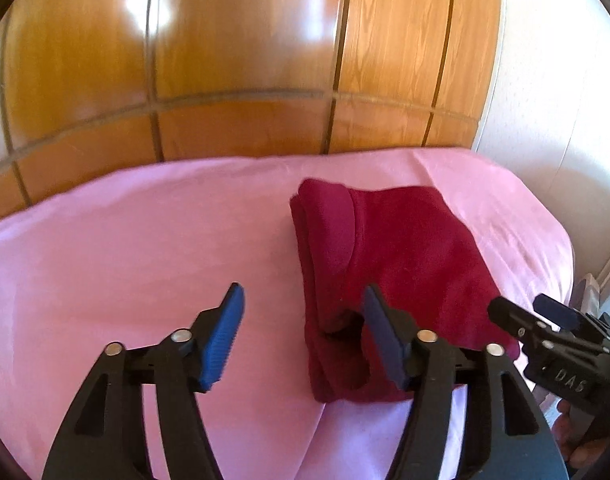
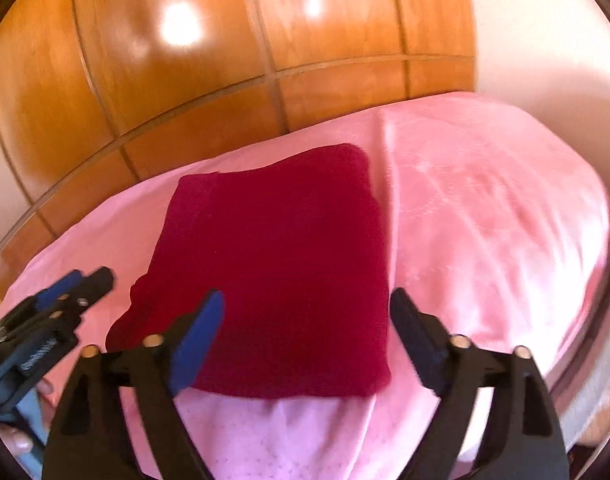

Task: Fold small clothes

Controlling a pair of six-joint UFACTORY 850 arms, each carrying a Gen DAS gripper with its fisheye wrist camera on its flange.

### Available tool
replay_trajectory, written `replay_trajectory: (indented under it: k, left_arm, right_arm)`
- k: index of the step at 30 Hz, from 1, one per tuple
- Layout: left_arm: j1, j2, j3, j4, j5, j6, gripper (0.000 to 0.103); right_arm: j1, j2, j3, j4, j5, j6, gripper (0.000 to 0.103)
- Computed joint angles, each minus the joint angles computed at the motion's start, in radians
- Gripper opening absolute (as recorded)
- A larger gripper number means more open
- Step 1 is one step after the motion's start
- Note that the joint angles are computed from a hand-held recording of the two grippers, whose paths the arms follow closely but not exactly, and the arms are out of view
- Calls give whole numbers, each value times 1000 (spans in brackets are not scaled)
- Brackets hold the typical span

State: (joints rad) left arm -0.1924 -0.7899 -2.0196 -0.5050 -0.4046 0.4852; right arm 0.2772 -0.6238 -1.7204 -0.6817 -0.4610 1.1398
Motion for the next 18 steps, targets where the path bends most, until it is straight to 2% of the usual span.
replay_trajectory:
  k: [2,5,10,18]
  left_arm:
    - [3,41,57,-60,35,49,75]
    - [0,90,130,-82,91,76,78]
    - [-4,152,224,-88,151,81,90]
    - [-17,201,319,101,213,-102,93]
  right_arm:
    - [21,19,30,-112,-22,127,98]
    - [40,22,34,-196,-55,213,101]
    - [85,42,68,-332,-143,305,101]
    - [99,47,86,-334,-186,325,101]
